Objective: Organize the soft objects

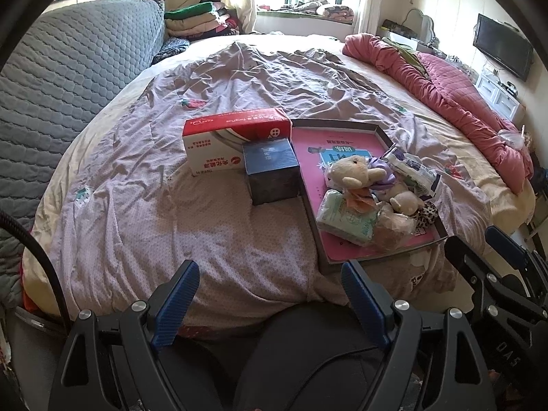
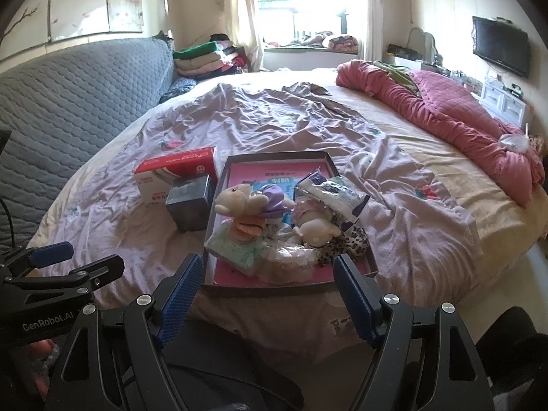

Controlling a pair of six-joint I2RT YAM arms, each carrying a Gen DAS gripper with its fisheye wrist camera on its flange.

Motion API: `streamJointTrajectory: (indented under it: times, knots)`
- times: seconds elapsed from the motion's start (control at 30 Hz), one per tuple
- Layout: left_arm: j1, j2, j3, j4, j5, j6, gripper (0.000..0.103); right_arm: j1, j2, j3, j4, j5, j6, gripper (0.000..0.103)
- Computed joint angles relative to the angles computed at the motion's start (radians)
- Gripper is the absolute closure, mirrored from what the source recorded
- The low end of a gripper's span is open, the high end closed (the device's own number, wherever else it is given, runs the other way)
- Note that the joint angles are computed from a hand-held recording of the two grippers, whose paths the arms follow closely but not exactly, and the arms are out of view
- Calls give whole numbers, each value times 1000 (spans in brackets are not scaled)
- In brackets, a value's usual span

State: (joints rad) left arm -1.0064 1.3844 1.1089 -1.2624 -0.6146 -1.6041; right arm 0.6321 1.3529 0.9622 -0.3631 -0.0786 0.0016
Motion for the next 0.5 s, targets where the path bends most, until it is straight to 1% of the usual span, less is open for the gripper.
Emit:
streamJointTrajectory:
  times: [0.3,0.5]
  knots:
    - [12,-6,-29,17,6,4,19,-13,5,-4,6,-15,9,23]
    - [39,-41,-110,90,2,21,19,-22,1,-16,28,-28,20,23]
